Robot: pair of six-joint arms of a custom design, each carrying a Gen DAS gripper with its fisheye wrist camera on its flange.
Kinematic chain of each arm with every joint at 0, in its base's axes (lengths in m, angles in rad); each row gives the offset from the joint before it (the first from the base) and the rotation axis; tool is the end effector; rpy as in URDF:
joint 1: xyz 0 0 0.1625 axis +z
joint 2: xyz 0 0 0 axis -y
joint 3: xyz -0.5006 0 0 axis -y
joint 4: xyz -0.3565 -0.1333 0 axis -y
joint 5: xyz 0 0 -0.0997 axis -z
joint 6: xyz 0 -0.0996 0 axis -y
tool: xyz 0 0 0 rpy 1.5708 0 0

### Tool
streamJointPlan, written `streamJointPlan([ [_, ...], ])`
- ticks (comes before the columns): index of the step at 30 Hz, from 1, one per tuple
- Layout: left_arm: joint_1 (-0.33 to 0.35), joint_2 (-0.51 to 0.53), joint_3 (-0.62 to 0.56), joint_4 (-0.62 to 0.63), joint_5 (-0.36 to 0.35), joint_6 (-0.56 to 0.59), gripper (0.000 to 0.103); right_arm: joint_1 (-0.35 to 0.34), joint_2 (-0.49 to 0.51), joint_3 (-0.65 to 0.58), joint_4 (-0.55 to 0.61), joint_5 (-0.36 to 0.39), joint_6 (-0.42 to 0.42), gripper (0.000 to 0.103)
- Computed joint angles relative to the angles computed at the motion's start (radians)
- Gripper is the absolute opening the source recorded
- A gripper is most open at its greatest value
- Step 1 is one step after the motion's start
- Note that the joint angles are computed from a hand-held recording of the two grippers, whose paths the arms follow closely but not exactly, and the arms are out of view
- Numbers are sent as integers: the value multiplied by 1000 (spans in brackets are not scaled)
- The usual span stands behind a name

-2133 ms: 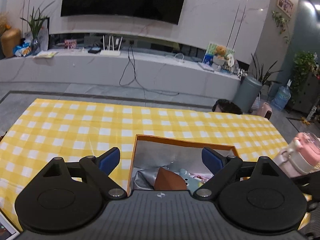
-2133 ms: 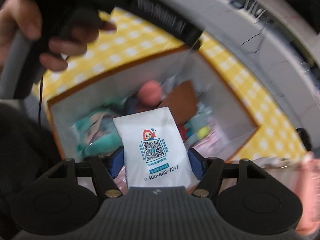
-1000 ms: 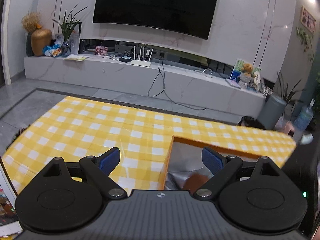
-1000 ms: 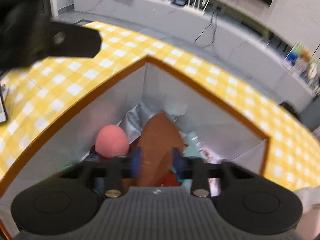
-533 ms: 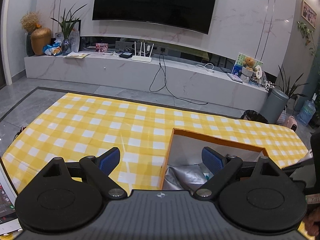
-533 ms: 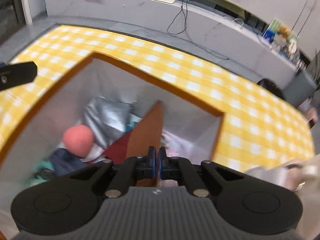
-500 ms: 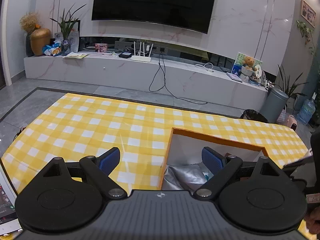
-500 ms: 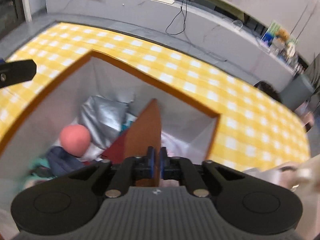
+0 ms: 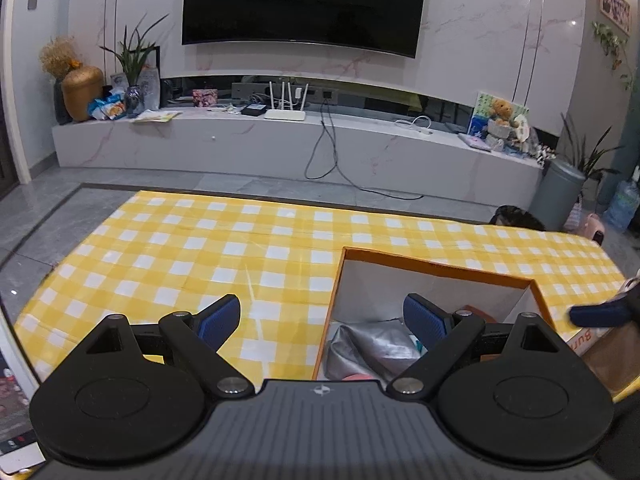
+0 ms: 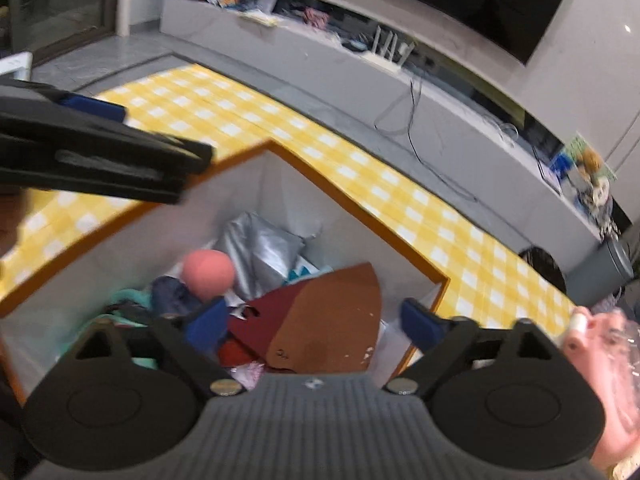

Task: Organize soft objects

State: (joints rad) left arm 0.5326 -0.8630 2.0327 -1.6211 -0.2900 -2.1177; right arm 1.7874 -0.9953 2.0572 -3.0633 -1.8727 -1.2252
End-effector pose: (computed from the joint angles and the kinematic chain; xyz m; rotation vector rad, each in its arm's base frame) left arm -0.2995 -0.4421 0.1125 -0.1930 1.8679 -1.2755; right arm 0.2251 -0.5407 0.2263 1.6869 -2.0537 0.3134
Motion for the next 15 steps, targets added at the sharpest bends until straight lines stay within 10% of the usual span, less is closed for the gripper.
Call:
streamJointPlan([
  [7, -46, 35, -52, -3, -38, 86, 103, -17, -122, 73, 3, 100, 17, 100],
  [15, -152, 172, -224, 333, -71, -171, 103, -127, -258, 172, -133, 193, -74, 100],
])
